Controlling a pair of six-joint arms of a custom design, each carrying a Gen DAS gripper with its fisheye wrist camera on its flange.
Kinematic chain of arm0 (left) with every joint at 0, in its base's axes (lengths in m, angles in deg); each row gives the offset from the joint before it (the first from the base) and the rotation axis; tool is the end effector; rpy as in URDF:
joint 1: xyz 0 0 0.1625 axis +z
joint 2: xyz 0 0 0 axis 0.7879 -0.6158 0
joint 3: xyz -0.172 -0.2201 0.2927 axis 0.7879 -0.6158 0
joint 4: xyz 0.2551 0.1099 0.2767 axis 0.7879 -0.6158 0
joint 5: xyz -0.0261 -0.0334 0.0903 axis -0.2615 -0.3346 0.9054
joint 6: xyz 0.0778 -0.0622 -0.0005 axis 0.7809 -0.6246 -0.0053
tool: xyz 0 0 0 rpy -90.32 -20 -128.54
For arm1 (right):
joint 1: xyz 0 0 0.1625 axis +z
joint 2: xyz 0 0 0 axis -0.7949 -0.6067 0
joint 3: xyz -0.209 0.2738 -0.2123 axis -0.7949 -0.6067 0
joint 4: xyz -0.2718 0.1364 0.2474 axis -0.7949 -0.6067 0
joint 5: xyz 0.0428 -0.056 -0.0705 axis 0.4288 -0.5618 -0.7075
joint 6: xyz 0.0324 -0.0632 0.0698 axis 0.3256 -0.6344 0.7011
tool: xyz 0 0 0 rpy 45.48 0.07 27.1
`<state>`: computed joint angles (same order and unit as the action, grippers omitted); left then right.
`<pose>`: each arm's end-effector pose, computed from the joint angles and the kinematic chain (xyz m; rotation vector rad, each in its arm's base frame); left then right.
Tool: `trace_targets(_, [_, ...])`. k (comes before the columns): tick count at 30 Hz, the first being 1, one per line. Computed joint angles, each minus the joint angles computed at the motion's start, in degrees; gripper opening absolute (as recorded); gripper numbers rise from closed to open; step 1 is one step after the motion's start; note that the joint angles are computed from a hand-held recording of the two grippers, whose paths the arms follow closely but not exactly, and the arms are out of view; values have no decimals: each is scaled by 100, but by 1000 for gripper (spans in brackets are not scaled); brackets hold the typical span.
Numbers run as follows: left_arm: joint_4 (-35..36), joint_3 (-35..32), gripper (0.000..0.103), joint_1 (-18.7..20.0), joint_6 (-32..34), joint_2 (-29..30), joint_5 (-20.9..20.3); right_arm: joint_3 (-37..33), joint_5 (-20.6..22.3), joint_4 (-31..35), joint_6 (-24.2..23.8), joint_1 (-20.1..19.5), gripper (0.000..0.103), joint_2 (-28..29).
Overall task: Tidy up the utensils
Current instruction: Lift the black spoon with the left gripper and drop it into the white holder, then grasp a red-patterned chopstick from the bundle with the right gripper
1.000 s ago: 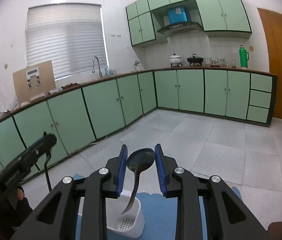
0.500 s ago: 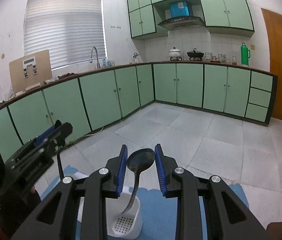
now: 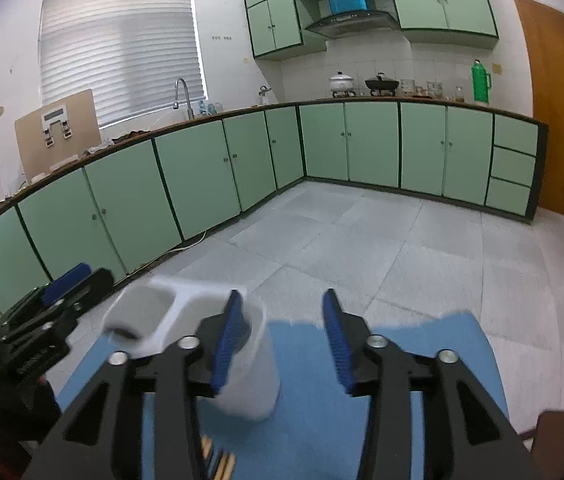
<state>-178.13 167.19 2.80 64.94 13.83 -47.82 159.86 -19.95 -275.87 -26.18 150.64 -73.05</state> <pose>-0.2365 -0.6809 0.1520 0.5722 2.1807 -1.4202 0.2081 -0.6806 0.1947 0.7457 -2.3695 1.1740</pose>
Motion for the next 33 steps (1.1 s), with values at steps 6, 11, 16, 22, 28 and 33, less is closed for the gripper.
trace_targets(6, [78, 2044, 76, -440, -993, -802, 672, 1909, -221, -427, 408, -195, 66, -856])
trace_targets(11, [1249, 3343, 78, -721, -2517, -1349, 1108, 3149, -630, -576, 769, -323, 67, -1240])
trace_targets(16, [2173, 3913, 80, -869, -3456, -1703, 1377, 3867, -678, -450, 1021, -358, 67, -1516])
trace_targets(22, [2864, 4210, 81, -907, -4059, -2010, 1476, 4032, -988, -737, 709, -152, 67, -1232])
trace_targets(28, [3059, 4291, 83, -1002, -4220, -2001, 1478, 3985, -1463, -1377, 231, 60, 68, -795])
trace_targets(33, [3164, 4252, 84, -1042, -4275, -1970, 1480, 3983, -1689, -1665, -122, 148, 67, -611])
